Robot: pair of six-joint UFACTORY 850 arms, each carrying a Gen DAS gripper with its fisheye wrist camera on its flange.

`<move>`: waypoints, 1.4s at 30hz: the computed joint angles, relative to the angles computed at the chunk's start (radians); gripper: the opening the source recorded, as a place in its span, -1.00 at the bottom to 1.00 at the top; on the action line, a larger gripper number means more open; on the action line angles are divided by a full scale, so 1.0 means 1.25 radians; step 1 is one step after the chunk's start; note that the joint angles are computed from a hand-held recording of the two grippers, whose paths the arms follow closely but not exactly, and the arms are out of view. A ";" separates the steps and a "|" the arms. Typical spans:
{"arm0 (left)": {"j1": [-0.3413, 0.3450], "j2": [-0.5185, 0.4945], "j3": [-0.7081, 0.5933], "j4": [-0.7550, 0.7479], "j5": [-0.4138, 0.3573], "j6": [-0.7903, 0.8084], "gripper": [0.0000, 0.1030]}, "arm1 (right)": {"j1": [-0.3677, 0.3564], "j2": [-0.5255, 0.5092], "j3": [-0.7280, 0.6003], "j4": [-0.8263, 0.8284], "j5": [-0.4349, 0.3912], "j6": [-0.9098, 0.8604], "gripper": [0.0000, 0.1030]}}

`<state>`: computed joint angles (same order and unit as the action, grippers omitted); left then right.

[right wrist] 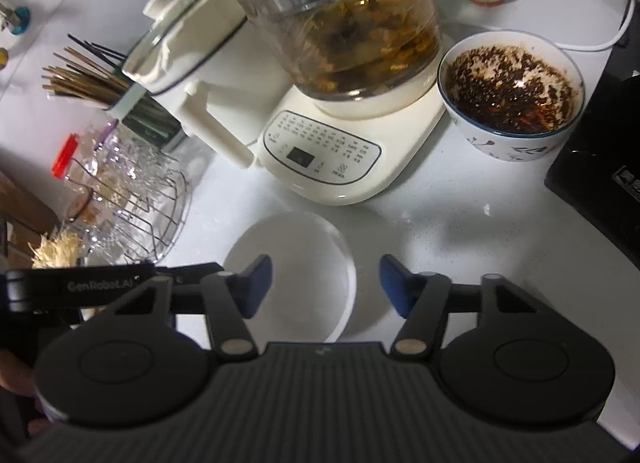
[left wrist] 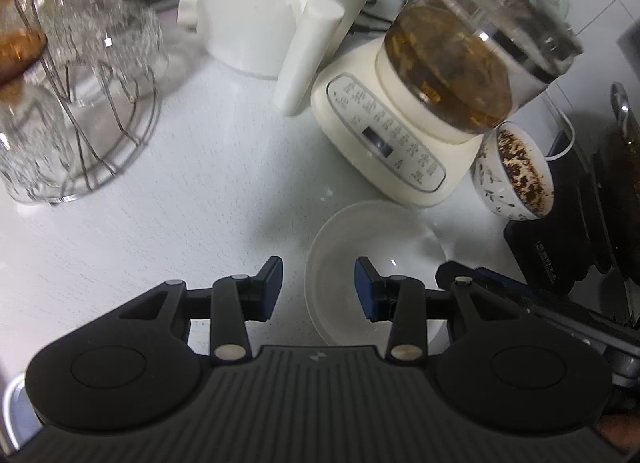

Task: Organize plates and bowls
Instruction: 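Move both grippers to the white ceramic bowl and grasp its rim, then lift the white bowl and carry it over the nested blue bowls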

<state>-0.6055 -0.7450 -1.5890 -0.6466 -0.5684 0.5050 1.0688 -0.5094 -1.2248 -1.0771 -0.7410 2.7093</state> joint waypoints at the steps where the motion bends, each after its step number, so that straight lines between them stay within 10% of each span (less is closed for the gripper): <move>1: 0.000 -0.005 -0.001 -0.002 -0.001 -0.001 -0.15 | -0.005 -0.003 0.000 0.009 0.006 -0.008 0.08; 15: -0.013 -0.022 0.002 0.012 0.015 0.013 -0.73 | -0.031 -0.025 0.026 -0.038 0.108 0.096 -0.61; 42: 0.064 0.143 0.112 -0.147 -0.001 0.079 -0.71 | 0.008 -0.021 -0.116 0.019 -0.021 -0.097 -0.61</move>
